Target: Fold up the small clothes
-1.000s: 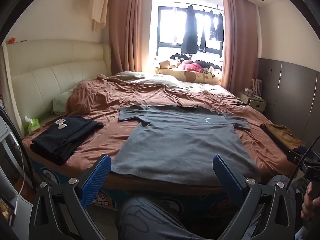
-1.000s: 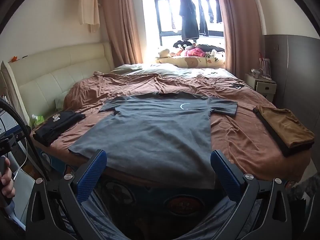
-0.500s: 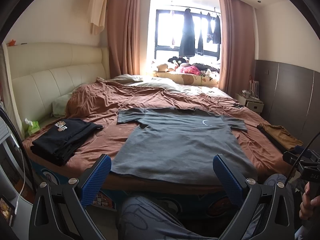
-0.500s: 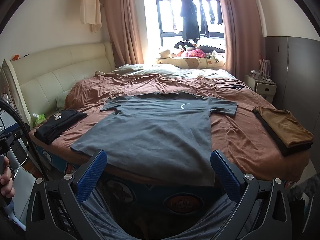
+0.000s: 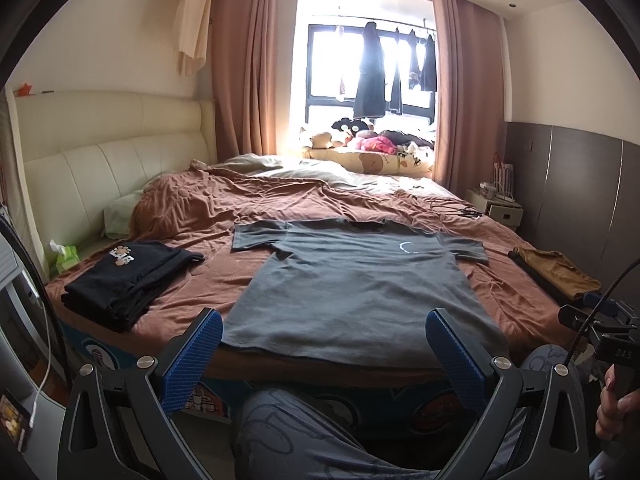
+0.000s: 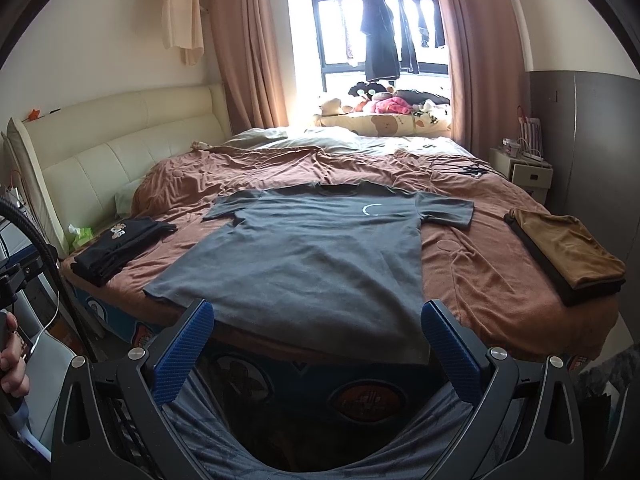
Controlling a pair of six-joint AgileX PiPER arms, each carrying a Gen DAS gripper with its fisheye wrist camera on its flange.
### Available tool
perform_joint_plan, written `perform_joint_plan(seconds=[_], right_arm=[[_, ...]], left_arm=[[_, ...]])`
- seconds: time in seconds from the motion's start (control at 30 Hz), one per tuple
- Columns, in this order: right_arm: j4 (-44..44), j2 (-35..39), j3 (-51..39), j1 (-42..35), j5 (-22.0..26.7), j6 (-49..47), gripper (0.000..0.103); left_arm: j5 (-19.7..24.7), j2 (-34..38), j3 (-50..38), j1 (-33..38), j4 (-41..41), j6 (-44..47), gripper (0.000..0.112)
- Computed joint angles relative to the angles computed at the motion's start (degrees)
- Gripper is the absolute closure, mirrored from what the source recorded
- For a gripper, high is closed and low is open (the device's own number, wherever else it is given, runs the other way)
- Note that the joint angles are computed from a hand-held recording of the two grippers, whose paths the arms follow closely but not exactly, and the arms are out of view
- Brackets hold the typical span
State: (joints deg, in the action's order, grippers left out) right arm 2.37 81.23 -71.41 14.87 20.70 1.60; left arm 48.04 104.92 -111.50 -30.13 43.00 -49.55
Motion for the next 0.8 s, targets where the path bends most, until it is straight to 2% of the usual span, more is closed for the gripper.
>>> perform_joint_plan(seconds=[0.27,0.37,0.6,0.8], right_arm=[[-2.3,-1.1,1.2,1.0,-0.2,2.1,0.000],[-5.9,-1.9,2.1,1.7,-0.8,5.7,0.000],[-4.4,-2.6,3.0,1.3,-1.2,4.3,0.000],[-6.6,-2.9,3.3,2.0,-1.1,6.6,0.000]], left_arm=[[-0.5,-1.2,2.7,-1.2,2.3,-2.7,0.010],[-0.6,-1.5,3.2,-1.4,2.7,-3.2,0.010],[-1.5,-3.1,6.0,-1.9,4.7,-5.9,0.010],[-1.9,-4.6,8.1,-2.3,5.7,-6.9,0.010]])
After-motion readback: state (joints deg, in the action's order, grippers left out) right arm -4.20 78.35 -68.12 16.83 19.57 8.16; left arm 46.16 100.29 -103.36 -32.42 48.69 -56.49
